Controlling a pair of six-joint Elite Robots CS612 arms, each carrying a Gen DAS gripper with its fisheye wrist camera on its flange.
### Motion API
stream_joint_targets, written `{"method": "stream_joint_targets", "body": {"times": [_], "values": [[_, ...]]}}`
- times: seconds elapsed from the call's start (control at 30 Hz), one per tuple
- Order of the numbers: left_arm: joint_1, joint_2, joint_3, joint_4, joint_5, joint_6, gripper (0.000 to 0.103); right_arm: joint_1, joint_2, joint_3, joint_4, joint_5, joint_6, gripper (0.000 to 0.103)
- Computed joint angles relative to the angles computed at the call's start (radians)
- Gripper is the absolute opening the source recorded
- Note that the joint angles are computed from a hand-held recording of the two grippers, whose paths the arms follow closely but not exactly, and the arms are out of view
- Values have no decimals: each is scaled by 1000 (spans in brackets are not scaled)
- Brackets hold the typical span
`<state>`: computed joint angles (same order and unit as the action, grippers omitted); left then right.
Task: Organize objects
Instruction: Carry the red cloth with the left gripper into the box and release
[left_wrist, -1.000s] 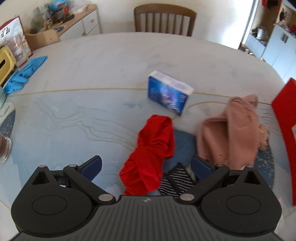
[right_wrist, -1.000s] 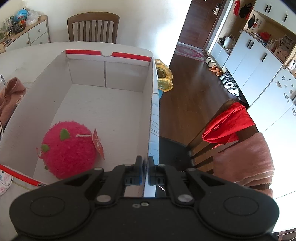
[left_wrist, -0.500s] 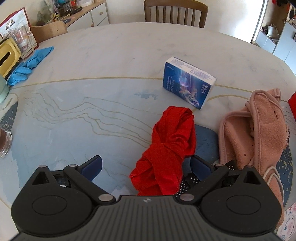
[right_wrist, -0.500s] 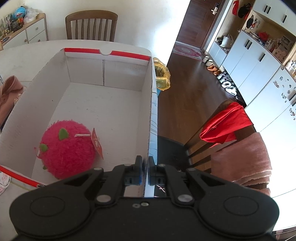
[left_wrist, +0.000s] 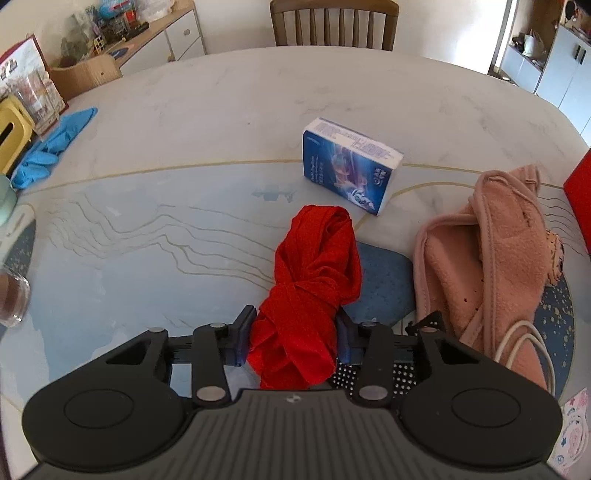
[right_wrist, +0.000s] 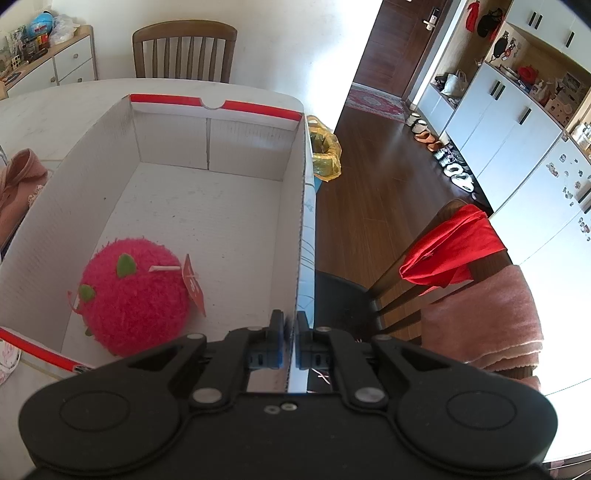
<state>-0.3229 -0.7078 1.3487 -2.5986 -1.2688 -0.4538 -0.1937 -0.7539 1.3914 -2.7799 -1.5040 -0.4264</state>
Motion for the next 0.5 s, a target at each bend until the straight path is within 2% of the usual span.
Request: {"method": "stream_joint_targets", "body": {"times": [0.3, 0.5], "values": [[-17, -63, 32, -8, -16, 25, 41, -3, -1, 3, -8, 15, -5, 4], [-47, -102, 39, -35, -50, 76, 42, -7, -1, 2, -4, 34, -2, 4]]}}
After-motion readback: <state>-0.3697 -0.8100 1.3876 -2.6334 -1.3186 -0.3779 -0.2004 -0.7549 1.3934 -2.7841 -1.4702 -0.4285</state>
